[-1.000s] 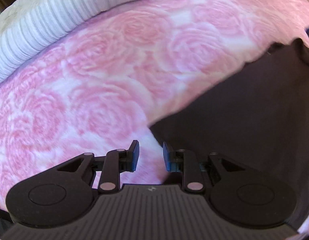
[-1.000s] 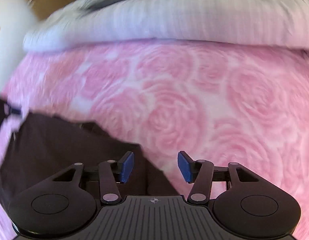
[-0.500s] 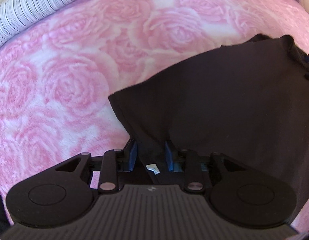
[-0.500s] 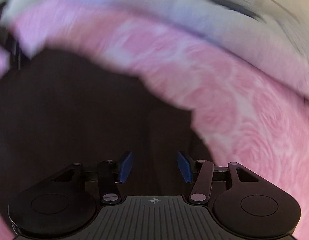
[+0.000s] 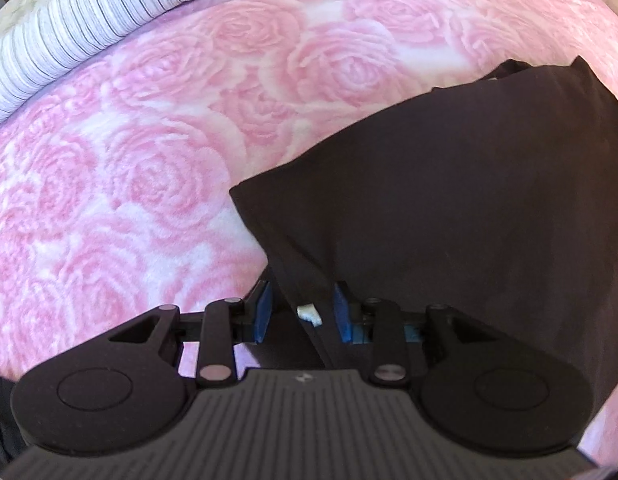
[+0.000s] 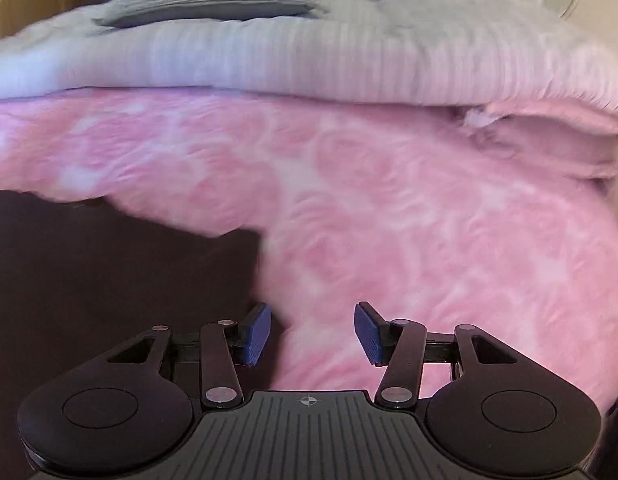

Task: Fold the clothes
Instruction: 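Release the hem and raise both grippers off the folded shirt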

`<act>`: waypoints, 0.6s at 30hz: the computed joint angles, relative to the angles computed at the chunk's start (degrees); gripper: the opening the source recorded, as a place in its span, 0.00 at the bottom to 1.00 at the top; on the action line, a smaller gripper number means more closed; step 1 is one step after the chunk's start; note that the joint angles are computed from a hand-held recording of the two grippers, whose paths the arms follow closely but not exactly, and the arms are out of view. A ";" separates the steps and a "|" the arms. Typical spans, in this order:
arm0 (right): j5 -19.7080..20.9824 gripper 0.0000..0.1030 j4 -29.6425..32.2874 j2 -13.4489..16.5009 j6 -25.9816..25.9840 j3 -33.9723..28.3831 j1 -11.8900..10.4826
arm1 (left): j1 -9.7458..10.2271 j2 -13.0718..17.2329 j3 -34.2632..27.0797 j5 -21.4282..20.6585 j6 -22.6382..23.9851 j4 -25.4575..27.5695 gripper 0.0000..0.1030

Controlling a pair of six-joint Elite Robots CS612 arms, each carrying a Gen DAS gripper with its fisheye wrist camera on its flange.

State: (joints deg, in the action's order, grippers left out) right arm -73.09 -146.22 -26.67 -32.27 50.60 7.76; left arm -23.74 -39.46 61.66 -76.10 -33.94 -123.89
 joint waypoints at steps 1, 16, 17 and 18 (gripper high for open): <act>1.49 0.50 0.47 -1.23 -0.31 2.14 -0.14 | -0.19 -0.45 0.37 0.25 -0.33 0.33 0.28; 2.43 0.50 1.99 -14.16 -4.56 24.27 0.19 | -1.95 -9.43 12.06 -2.32 -6.35 -2.13 0.28; 2.64 0.50 1.60 -14.81 -3.59 25.23 0.32 | -1.92 -9.75 12.80 -2.96 -6.02 -2.99 0.28; 2.75 0.50 1.17 -15.18 -3.04 25.75 0.78 | -1.82 -9.99 13.50 -3.65 -5.39 -4.19 0.28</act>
State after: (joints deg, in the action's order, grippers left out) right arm -70.34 -145.05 -41.85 -35.32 76.35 8.54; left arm -25.55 -49.45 75.17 -79.74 -39.33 -128.09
